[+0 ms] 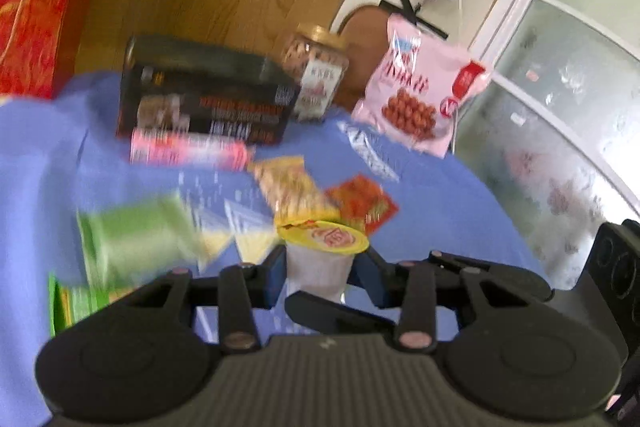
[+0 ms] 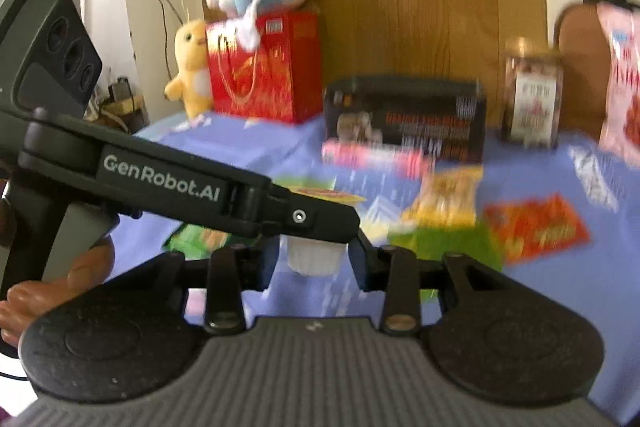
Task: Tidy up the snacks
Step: 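Carry the yogurt cup into the black tin box and open the left gripper, then grasp the pink UHA candy box with the left gripper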
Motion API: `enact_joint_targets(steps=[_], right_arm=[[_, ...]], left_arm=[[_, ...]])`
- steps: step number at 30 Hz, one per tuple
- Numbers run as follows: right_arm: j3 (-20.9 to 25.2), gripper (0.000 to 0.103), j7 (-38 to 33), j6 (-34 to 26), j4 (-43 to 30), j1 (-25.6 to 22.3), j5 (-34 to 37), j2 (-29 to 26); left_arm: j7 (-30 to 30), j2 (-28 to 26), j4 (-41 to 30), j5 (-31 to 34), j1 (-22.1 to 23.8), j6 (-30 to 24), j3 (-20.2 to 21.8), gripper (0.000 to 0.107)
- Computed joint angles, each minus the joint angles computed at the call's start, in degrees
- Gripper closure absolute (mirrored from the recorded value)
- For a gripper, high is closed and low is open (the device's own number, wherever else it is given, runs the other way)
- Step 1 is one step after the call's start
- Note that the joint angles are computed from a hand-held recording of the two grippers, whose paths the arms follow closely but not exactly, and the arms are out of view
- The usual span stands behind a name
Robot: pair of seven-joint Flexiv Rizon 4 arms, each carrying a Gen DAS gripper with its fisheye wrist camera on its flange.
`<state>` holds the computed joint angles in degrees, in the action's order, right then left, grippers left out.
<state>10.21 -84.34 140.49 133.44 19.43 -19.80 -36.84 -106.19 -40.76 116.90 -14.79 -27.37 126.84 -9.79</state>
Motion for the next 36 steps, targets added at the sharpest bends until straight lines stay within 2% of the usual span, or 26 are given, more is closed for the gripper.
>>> enact_joint_targets(steps=[6,11,13,18,22,24,27,31,34,36], right_arm=[[-0.35,0.062,3.74,-4.33,-11.43,-1.97,-4.45,-3.25],[0.38,0.062,11.46,-10.25,-24.50,-4.71,-10.98,-8.70],[0.13,0.062,13.76,-12.68,-29.00,-4.94,-12.33,-10.85],[0.64,0.061,18.01,-17.74,-36.28,-6.19,-15.55,-14.88],[-0.19,0.059,19.05,-17.45,-37.49,-5.47,-13.11,-16.27],[-0.38,0.056,19.12,-16.54,-36.87,-5.63,-12.98,-16.32],[-2.75,0.056,16.72,-13.43,-33.51,-3.52,-9.08,-14.55],[-0.37,0.056,18.37,-9.79,-28.62,-7.10,-11.77,-12.76],[-0.13,0.056,20.15,-10.47,-25.79,-8.34,-15.03,-11.95],[-0.88,0.056,20.40,-12.59,-24.40,-7.39,-14.06,-11.49]], left_arm=[[2.10,-0.75,-7.58,-0.06,3.16,-4.72,0.81,0.070],[5.21,-4.22,-17.54,-3.08,4.16,-10.14,2.98,0.069],[5.93,-6.22,-21.81,-3.51,5.53,-13.08,2.53,0.069],[7.54,-11.06,-30.88,-4.79,6.54,-19.96,3.33,0.068],[6.98,-13.22,-33.66,-5.19,6.94,-22.99,3.33,0.061],[6.31,-13.23,-32.99,-4.88,7.16,-22.36,3.22,0.059],[5.16,-11.89,-30.49,-4.48,7.09,-20.41,3.14,0.058],[2.35,-7.63,-21.34,-1.26,10.03,-11.79,-0.01,0.058],[-0.92,-4.56,-12.68,-2.91,8.62,-4.11,2.13,0.058],[-2.35,-3.27,-7.84,-7.51,6.20,-1.67,4.35,0.056]])
